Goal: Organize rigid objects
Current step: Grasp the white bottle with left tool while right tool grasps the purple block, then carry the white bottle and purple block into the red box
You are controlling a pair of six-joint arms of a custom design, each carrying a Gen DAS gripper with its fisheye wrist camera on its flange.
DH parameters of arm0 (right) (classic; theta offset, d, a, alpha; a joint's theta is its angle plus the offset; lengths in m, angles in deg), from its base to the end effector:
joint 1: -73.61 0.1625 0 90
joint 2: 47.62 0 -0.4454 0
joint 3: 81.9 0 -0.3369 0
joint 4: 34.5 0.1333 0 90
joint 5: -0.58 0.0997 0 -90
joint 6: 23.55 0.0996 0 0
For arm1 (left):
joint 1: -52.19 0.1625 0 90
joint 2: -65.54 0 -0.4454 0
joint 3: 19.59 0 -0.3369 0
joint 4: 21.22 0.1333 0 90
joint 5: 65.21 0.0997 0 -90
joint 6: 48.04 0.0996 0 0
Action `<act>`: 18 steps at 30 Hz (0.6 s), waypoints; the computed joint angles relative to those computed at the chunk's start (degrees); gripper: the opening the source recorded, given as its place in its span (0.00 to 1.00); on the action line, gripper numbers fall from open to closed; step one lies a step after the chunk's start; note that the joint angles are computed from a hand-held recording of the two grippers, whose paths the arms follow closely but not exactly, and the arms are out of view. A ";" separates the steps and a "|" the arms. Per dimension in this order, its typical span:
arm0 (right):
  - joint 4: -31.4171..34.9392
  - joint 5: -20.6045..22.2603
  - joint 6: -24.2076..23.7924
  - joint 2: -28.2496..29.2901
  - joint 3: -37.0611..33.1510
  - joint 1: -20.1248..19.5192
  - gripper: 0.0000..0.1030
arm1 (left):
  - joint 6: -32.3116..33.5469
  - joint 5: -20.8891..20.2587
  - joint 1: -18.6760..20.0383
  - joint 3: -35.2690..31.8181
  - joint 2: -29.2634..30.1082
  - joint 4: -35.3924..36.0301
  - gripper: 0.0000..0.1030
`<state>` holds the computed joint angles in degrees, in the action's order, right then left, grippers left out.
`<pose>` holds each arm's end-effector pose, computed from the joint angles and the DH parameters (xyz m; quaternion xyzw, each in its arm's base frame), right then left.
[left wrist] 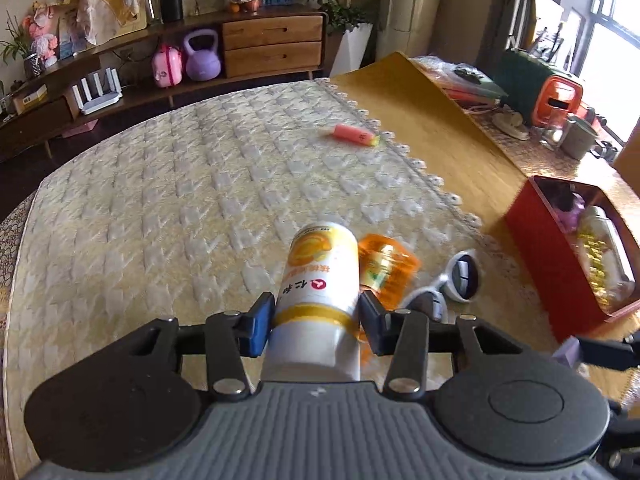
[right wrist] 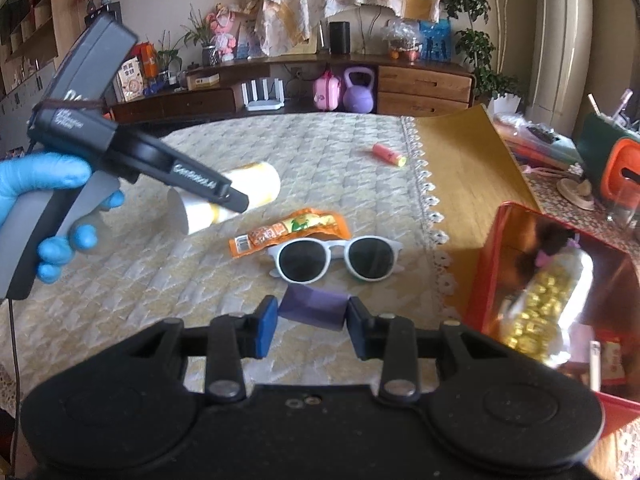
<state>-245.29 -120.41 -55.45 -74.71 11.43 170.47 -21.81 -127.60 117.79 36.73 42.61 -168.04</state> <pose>0.1602 -0.6451 0.0887 0.1687 -0.8486 0.3796 0.3275 -0.1745 -0.8191 0.1093 0.3628 0.8803 -0.1934 0.2368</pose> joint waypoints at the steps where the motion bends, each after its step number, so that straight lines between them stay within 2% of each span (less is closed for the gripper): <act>1: -0.80 0.06 0.12 -0.66 1.03 0.06 0.36 | -0.07 -0.18 -0.27 1.26 -0.67 -0.40 0.43; 9: -7.34 -0.21 -0.38 -4.63 7.40 -0.04 0.36 | -1.72 -1.81 -1.98 7.81 -3.77 -1.80 0.43; 18: -14.43 -2.39 -1.08 -8.83 13.20 -1.88 0.36 | -2.53 -5.17 -4.69 11.99 -5.25 -2.67 0.43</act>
<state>-259.72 -122.80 -56.52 -83.55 24.63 168.58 -24.33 -132.77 113.09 48.72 37.37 -170.71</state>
